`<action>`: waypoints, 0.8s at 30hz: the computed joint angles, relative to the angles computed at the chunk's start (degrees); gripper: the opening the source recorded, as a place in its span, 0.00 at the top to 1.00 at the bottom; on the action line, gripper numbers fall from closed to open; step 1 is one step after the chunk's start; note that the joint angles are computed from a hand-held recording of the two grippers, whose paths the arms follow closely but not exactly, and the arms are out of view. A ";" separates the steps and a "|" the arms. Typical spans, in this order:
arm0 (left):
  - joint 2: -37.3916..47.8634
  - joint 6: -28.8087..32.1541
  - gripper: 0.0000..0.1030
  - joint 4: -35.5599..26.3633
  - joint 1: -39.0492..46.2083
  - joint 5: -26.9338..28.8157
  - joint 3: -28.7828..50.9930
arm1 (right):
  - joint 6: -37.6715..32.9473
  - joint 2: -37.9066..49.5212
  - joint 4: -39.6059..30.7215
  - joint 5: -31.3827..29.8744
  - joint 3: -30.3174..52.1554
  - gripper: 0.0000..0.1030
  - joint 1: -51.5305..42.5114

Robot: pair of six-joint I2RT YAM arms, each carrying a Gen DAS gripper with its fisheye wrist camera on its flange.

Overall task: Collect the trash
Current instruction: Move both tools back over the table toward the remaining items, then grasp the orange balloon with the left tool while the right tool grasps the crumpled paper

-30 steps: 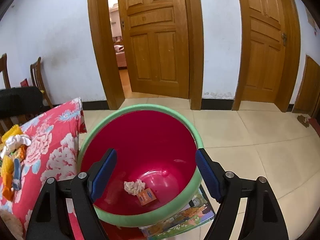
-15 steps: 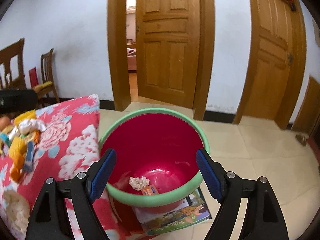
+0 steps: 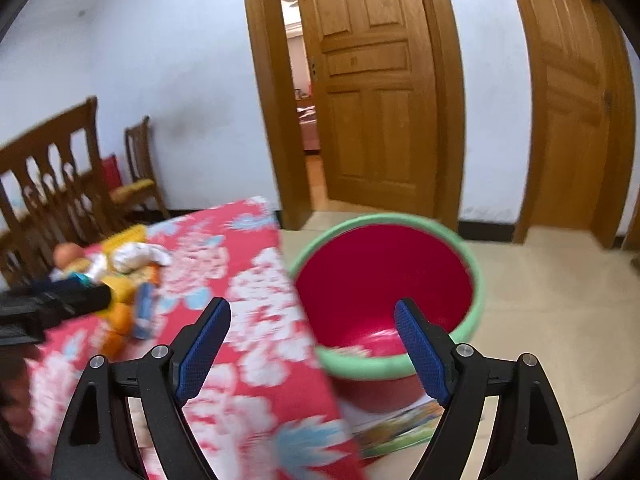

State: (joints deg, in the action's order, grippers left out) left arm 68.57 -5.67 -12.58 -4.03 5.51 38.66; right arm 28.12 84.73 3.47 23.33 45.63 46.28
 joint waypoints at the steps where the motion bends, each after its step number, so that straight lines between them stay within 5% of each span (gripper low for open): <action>1: -0.25 0.37 0.08 0.55 0.82 -0.09 -0.94 | 1.70 0.34 0.29 -1.05 0.04 0.17 0.76; 8: 1.45 1.26 0.08 6.38 5.48 -4.03 -7.59 | 3.35 1.40 1.53 -3.64 0.97 0.17 7.12; 15: -0.15 1.45 0.09 6.18 5.94 1.08 -8.39 | 10.06 3.79 4.77 -4.59 0.53 0.17 9.22; 18: -1.48 1.83 0.19 6.11 4.55 1.19 -9.14 | 10.45 5.46 3.89 -5.44 1.61 0.17 9.34; 21: -1.17 -0.06 0.41 5.31 3.17 -0.39 -8.63 | 12.64 5.78 4.06 -5.72 1.01 0.17 9.58; 24: 0.12 -0.07 0.46 4.30 3.77 0.57 -7.86 | 15.65 6.00 3.74 -2.96 0.45 0.17 10.34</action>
